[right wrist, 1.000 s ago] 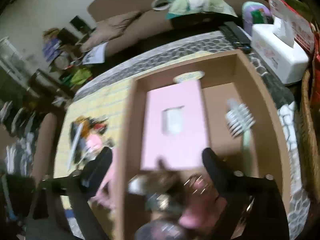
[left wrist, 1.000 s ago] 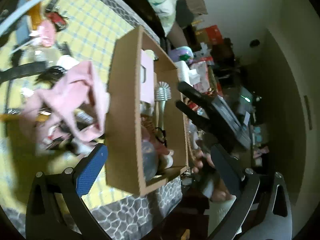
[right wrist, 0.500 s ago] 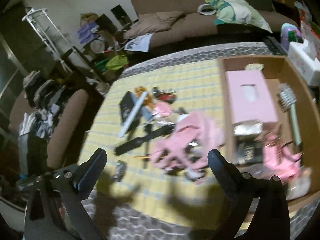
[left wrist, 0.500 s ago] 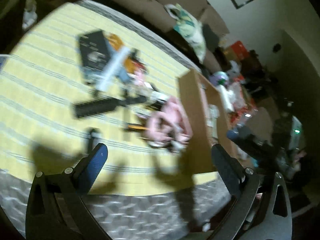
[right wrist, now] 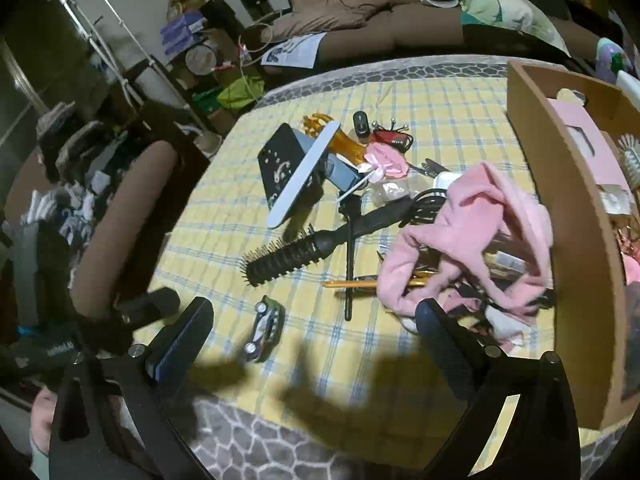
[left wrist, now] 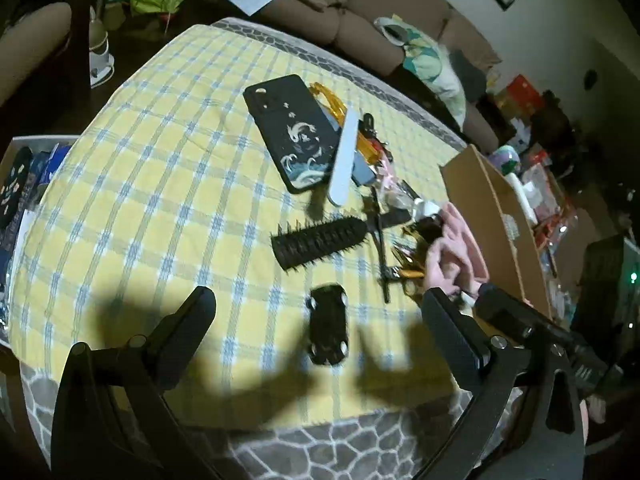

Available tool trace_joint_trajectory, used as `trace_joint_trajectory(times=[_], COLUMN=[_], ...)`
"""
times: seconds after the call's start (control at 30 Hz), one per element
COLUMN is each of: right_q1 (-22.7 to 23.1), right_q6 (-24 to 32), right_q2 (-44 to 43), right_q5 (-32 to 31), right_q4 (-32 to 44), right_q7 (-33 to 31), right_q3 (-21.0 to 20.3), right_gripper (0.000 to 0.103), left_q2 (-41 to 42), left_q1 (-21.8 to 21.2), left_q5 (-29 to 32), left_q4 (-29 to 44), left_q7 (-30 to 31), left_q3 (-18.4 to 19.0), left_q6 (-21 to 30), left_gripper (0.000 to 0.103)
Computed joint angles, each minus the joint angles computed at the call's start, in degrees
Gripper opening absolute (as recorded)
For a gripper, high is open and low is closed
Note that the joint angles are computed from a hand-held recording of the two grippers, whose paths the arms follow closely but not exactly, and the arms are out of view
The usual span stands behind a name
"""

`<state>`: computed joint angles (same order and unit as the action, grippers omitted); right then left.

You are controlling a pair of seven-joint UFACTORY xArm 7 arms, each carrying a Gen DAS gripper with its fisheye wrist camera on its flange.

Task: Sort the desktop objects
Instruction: 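Move the left tool to the white nail file and grasp it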

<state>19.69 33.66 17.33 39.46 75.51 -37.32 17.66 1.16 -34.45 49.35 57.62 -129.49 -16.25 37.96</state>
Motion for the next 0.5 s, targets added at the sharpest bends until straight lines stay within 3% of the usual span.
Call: trace_joint_trajectory(times=[0.23, 0.33, 0.5], right_q1=[1.87, 1.84, 0.67], right_q6=[-4.47, -4.15, -3.22], right_q2=[4.63, 6.66, 8.99], right_q5=[-7.38, -9.97, -11.89], right_q4=[2.65, 4.79, 8.39], right_q7=[0.77, 1.94, 3.05], right_q3=[-0.11, -0.05, 0.71], right_gripper=[0.103, 0.103, 0.103], left_q2=[2.18, 4.11, 9.58], left_q1=[1.99, 2.58, 2.58], left_q5=[2.85, 3.16, -0.58], left_q4=[0.65, 2.38, 8.14], left_q7=[0.78, 4.21, 15.27], left_q3=[2.22, 3.47, 5.65], left_q6=[-2.07, -2.60, 0.10], left_gripper=[0.103, 0.103, 0.103])
